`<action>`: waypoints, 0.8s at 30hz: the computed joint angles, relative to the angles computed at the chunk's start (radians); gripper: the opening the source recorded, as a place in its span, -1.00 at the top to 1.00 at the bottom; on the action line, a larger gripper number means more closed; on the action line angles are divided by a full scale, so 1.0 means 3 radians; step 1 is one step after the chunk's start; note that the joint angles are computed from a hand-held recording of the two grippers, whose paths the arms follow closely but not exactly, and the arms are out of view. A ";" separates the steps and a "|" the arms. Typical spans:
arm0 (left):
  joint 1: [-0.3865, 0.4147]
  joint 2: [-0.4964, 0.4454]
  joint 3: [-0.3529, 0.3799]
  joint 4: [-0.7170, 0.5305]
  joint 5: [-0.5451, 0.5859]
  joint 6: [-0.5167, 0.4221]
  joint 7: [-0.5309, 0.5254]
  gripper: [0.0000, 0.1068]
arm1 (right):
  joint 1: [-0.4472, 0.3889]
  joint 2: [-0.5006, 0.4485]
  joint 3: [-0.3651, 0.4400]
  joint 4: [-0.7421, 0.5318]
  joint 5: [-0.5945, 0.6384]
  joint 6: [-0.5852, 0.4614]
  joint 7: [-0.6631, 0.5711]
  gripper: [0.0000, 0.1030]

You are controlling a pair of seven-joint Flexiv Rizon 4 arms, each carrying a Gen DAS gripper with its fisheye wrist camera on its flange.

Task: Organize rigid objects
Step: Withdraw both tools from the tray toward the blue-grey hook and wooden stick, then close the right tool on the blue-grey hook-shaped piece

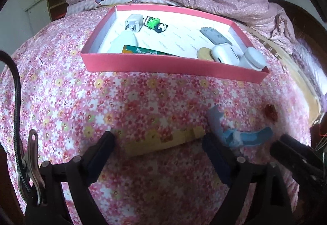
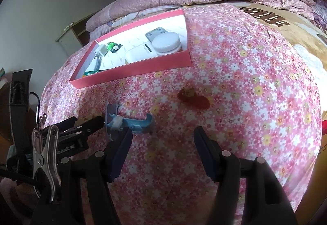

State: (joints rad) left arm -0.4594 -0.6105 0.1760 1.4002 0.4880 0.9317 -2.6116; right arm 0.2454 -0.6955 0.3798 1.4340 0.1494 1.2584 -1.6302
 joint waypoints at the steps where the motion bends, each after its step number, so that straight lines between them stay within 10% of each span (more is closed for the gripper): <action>1: -0.0013 -0.0014 0.0004 -0.0029 0.0006 -0.0046 0.0004 -0.76 | -0.0007 -0.0002 0.0007 -0.0001 0.0011 -0.0002 0.0000 -0.24; 24: 0.0038 0.0137 -0.0041 0.0195 0.0207 0.0088 0.0134 -0.46 | -0.0029 -0.0075 0.0124 -0.0124 0.0149 -0.0083 -0.0153 -0.16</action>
State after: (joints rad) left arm -0.4478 -0.5695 0.1636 1.4586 0.5501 0.9579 -2.5716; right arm 0.2366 -0.7180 0.4169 1.3967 0.1941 1.2336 -1.6763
